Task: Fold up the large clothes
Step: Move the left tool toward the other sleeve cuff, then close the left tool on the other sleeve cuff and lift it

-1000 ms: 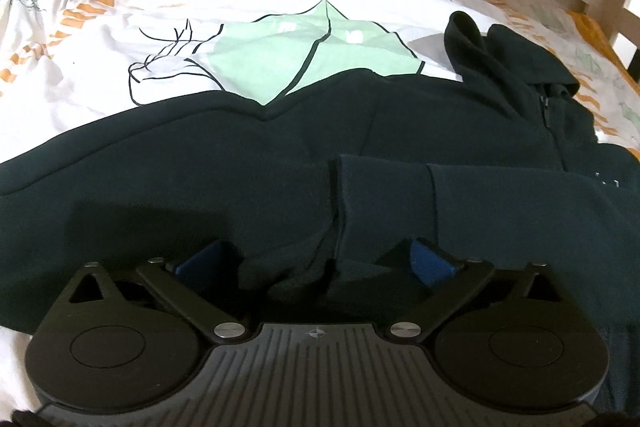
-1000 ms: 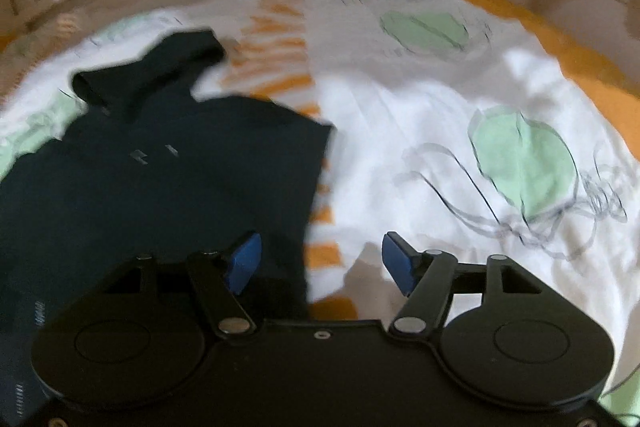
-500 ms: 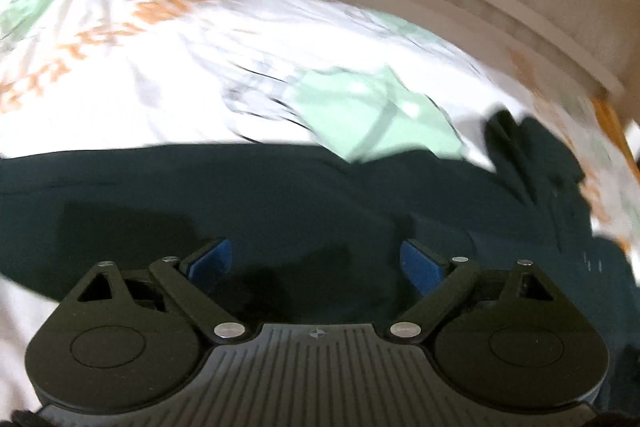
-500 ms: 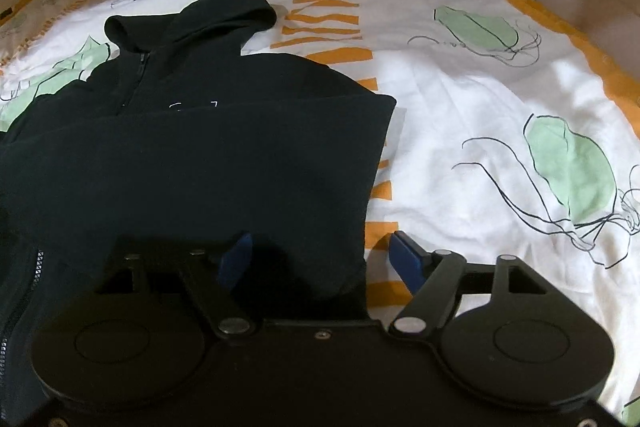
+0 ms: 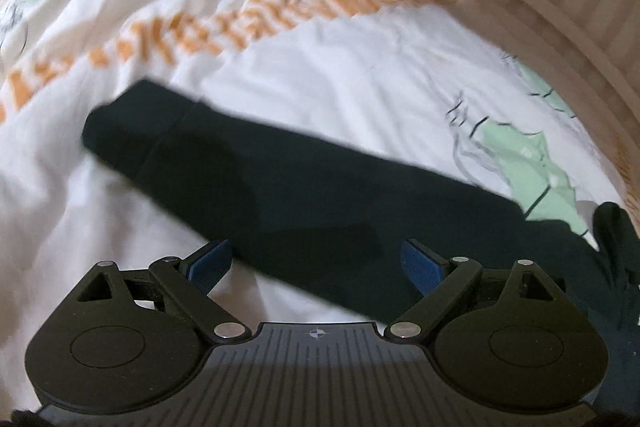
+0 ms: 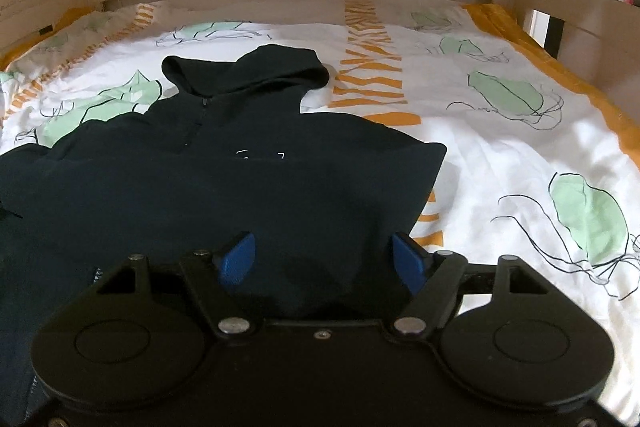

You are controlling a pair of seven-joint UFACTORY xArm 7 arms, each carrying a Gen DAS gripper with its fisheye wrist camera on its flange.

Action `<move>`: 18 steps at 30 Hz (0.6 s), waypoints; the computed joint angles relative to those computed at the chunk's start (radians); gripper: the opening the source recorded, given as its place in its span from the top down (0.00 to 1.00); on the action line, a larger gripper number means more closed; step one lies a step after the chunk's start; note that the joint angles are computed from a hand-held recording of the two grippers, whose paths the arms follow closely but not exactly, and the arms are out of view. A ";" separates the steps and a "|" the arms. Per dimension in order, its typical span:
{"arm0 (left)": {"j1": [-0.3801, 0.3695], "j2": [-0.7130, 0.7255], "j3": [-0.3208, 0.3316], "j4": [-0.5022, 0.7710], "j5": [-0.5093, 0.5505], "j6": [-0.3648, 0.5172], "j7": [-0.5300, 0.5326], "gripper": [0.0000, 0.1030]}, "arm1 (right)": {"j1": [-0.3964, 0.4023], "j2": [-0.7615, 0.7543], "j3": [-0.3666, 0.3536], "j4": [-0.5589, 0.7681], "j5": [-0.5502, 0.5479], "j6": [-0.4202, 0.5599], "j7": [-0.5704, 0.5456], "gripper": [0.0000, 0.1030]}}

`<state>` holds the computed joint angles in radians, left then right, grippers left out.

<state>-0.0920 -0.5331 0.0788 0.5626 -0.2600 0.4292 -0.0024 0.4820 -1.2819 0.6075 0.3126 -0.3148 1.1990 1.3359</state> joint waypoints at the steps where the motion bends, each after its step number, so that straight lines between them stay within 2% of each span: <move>1: -0.001 0.008 0.007 0.004 -0.001 0.007 0.005 0.11 | 0.000 -0.007 0.003 0.003 -0.002 0.004 0.004 0.26; 3: -0.004 0.028 0.016 0.014 -0.009 0.024 0.011 0.11 | -0.005 -0.018 0.018 0.008 -0.007 0.009 0.021 0.26; 5: -0.003 0.049 0.016 0.018 -0.023 0.005 0.009 0.11 | -0.001 -0.032 0.040 0.015 -0.014 0.015 0.031 0.26; 9: -0.013 0.124 0.002 0.034 -0.049 -0.099 -0.011 0.11 | -0.018 -0.011 0.074 0.058 -0.034 0.017 0.038 0.26; 12: -0.048 0.182 0.030 0.055 -0.103 -0.180 0.005 0.11 | -0.038 0.037 0.065 0.092 -0.043 -0.050 0.028 0.26; 15: -0.113 0.225 0.091 0.077 -0.215 -0.240 0.066 0.12 | -0.078 0.121 0.055 0.133 -0.062 -0.139 -0.004 0.26; 16: -0.143 0.237 0.120 0.086 -0.269 -0.255 0.098 0.13 | -0.096 0.154 0.050 0.145 -0.068 -0.184 -0.008 0.26; 18: -0.206 0.251 0.181 0.106 -0.400 -0.271 0.178 0.31 | -0.139 0.224 0.039 0.167 -0.077 -0.289 -0.002 0.26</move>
<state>-0.2979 -0.2816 0.2596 0.6684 -0.6597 0.1582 0.1757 0.3434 -1.0574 0.6460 0.4799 -0.3914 0.9102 1.3341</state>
